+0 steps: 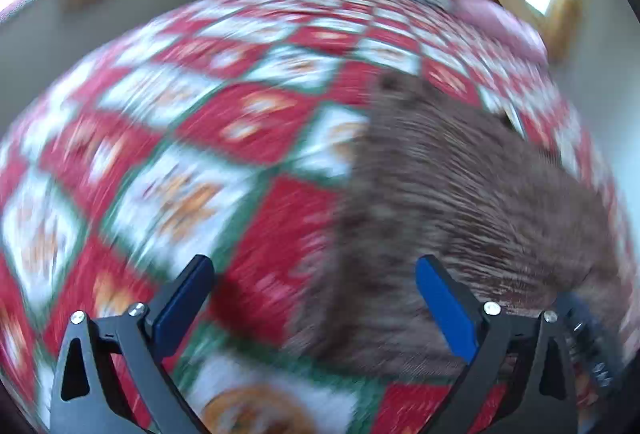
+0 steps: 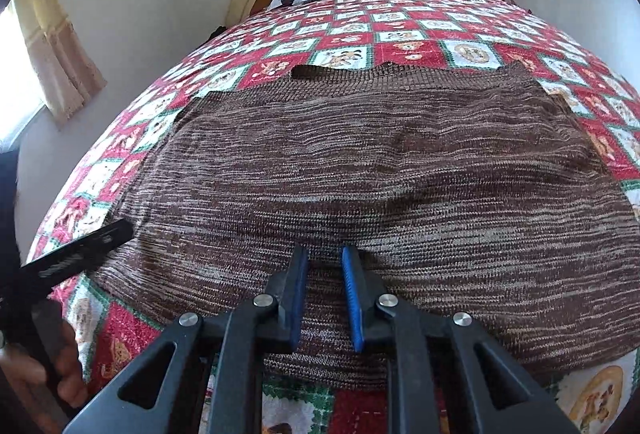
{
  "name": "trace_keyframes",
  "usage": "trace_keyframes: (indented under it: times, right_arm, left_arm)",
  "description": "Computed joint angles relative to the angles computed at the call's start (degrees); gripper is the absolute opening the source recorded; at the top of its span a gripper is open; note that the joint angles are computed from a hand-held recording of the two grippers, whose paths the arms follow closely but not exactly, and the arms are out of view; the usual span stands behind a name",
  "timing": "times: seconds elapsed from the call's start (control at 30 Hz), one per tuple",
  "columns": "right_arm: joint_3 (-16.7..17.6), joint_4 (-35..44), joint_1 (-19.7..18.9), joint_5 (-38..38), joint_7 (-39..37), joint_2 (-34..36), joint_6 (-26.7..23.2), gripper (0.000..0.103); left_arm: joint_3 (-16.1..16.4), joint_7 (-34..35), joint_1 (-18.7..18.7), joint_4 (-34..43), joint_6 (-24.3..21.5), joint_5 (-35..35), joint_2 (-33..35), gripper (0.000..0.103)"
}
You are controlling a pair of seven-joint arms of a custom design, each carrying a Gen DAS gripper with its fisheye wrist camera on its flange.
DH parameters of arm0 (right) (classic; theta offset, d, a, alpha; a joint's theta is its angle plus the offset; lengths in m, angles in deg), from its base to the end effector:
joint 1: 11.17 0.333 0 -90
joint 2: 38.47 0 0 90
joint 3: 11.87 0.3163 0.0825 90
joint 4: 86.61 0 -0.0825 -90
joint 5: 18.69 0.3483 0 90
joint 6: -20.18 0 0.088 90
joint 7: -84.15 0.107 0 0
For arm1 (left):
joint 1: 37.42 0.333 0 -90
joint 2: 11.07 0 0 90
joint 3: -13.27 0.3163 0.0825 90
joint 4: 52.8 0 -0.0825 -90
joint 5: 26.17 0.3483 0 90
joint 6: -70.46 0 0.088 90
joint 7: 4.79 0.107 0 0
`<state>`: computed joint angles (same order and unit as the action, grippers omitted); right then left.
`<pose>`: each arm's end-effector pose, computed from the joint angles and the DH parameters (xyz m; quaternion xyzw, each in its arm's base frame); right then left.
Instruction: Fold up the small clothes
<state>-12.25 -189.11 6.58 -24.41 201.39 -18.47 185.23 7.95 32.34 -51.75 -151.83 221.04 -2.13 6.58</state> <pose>0.6288 0.2033 0.4649 -0.6303 0.6859 -0.1679 0.3225 0.6154 -0.2226 0.4862 -0.7596 0.5669 -0.2631 0.1804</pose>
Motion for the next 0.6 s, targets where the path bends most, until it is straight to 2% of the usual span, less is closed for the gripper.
trace_keyframes:
  times: [0.03, 0.07, 0.1, 0.2, 0.3, 0.43, 0.47, 0.5, 0.57, 0.6]
  right_arm:
    - [1.0, -0.36, -0.93, 1.37, -0.9, -0.08, 0.61, 0.019]
    - [1.87, -0.63, -1.75, 2.7, -1.86, -0.1, 1.13, 0.019]
    - [2.4, -0.85, -2.22, 3.7, -2.58, -0.14, 1.54, 0.019]
    - [2.3, -0.78, -2.09, 4.66, -3.33, -0.06, 1.7, 0.019]
    - [2.26, -1.05, -1.98, 5.29, -3.69, -0.22, 1.93, 0.019]
    - [2.34, -1.25, -2.06, 6.08, -4.33, -0.32, 2.22, 0.019]
    - [2.19, -1.22, -1.91, 6.03, -4.28, -0.32, 2.19, 0.019]
    - [2.23, -1.21, -1.96, 6.15, -4.44, -0.27, 2.22, 0.019]
    - [2.22, -1.21, -1.94, 6.31, -4.55, -0.27, 2.26, 0.019]
    - [2.26, -1.23, -1.97, 6.43, -4.65, -0.28, 2.27, 0.019]
  left_arm:
    - [0.76, -3.83, 0.12, -4.58, 4.14, 0.25, -2.52, 0.102]
    - [0.59, -9.11, 0.59, -8.25, 6.37, 3.34, -5.07, 0.101]
    - [2.05, -10.76, -0.94, -9.91, 6.93, 4.42, -6.32, 0.101]
    - [0.61, -15.07, -1.13, -12.37, 5.17, 7.52, -8.71, 0.093]
    - [-1.24, -16.35, -0.39, -13.84, 7.51, 7.78, -9.34, 0.091]
    - [-1.04, -19.51, -0.79, -10.25, 7.07, 9.59, -6.47, 0.091]
    - [-0.88, -19.82, -0.43, -10.01, 8.65, 9.08, -6.0, 0.091]
    - [-0.81, -19.79, 0.18, -9.77, 12.73, 8.23, -4.88, 0.088]
    - [-1.55, -15.64, 1.23, -7.83, 16.06, 4.69, -2.21, 0.054]
    - [-0.92, -14.99, 0.66, -6.46, 15.31, 3.88, -1.11, 0.051]
